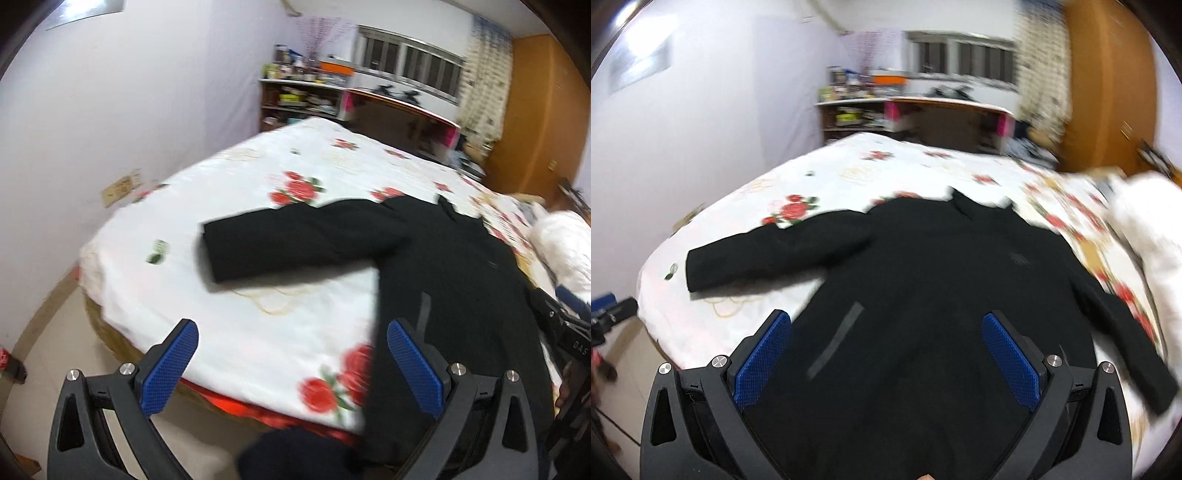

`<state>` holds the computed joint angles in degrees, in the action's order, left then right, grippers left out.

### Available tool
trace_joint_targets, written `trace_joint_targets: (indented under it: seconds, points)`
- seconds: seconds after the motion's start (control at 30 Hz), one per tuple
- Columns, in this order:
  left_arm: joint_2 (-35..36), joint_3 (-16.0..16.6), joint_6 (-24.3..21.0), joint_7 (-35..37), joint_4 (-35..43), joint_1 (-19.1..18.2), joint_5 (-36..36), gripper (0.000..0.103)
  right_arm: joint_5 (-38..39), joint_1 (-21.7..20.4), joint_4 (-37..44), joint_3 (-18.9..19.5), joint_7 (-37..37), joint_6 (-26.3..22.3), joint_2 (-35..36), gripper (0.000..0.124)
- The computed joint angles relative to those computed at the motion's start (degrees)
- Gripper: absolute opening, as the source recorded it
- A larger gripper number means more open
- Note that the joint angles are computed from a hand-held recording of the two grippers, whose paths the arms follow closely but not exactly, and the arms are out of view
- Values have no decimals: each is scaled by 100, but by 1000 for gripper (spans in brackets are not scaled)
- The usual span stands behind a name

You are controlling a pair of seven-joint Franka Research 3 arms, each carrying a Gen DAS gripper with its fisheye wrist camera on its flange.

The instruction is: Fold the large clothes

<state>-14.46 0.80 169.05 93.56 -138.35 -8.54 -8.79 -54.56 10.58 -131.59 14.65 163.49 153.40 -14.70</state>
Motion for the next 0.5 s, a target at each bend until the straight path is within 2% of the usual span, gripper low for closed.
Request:
trace_joint_targets:
  seconds: [0.1,0.23,0.3,0.4,0.5]
  points:
    - [290,181,14,159,251,52,-188,103,-92,132,820,-132,-599,450,1016,103]
    - [657,84,-19,70,569,417,-168,103,-313,471,1839,-338,-1151,820,2132,103]
    - [795,-13,-30,-87,697,647,-13,103,203,546,2375,-306,-2042,967,2732,103]
    - [970,-82,-41,-151,846,843,-7,103,893,650,3381,-139,-3254,788,3716,103]
    - [1131,-114,-207,9,1037,970,-277,103,1277,815,4198,-93,-3997,694,4441,103]
